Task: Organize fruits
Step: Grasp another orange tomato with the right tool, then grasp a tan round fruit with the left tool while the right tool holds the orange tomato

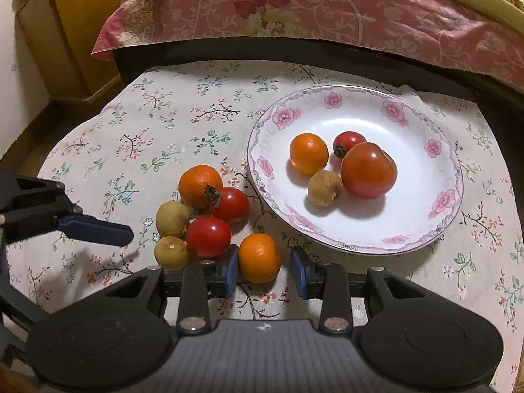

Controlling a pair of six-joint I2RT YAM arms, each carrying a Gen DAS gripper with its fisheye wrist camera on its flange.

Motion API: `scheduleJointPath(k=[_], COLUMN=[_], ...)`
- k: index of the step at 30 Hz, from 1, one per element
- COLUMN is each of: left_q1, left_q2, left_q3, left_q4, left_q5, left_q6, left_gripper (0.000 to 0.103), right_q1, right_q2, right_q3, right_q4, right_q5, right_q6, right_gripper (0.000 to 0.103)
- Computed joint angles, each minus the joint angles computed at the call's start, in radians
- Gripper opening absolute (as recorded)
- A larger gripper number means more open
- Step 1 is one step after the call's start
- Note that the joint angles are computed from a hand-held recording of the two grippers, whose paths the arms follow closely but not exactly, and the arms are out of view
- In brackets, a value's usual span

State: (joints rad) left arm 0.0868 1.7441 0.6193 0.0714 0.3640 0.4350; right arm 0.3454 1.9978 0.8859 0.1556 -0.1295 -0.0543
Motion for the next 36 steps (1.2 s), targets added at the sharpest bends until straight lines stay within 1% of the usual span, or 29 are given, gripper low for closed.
scheduleJointPath(k=[3,8,15,17,18,20,27,29,31,36], left_q1=[0.001,-0.011,-0.042,-0.046,-0.045,-0.039,-0.044,-0.043,-0.039,-0.031], left_q2=[0.014,0.034,0.074,0.074,0.075,0.08,0.077,0.072,0.065,0.025], left_q3=[0.0,0.005,0.015,0.014,0.015,0.021,0.014,0.011,0.01,-0.014], left_q4=[0.017,0.044,0.094,0.103,0.107,0.105,0.115,0.114,0.105,0.078], left_q5=[0.008,0.014,-0.029,-0.037,-0.035,-0.023,-0.035,-0.036,-0.028,-0.021], left_q6=[-0.004,-0.026,-0.064,-0.065,-0.075,-0.086,-0.075,-0.071,-0.065,-0.029], left_gripper=[0.073,0.064,0.055,0.047,0.047,0.042,0.039,0.034,0.033,0.033], right_q1=[-0.006,-0.019,-0.033,-0.035,-0.034,-0.036,-0.035,-0.032,-0.029,-0.029], right_q2=[-0.006,-0.028,-0.044,-0.047,-0.049,-0.053,-0.054,-0.053,-0.058,-0.065], right_q3=[0.009,-0.003,-0.018,-0.022,-0.022,-0.021,-0.017,-0.014,-0.016,-0.02], right_q4=[-0.032,-0.045,-0.06,-0.062,-0.065,-0.074,-0.089,-0.093,-0.098,-0.121], right_q5=[-0.004,-0.008,-0.026,-0.028,-0.028,-0.029,-0.026,-0.023,-0.02,-0.018], right_q6=[0.01,0.022,0.021,0.018,0.017,0.016,0.01,0.009,0.008,-0.01], right_gripper=[0.03,0.03,0.03,0.03,0.03,0.03,0.03,0.03,0.03,0.03])
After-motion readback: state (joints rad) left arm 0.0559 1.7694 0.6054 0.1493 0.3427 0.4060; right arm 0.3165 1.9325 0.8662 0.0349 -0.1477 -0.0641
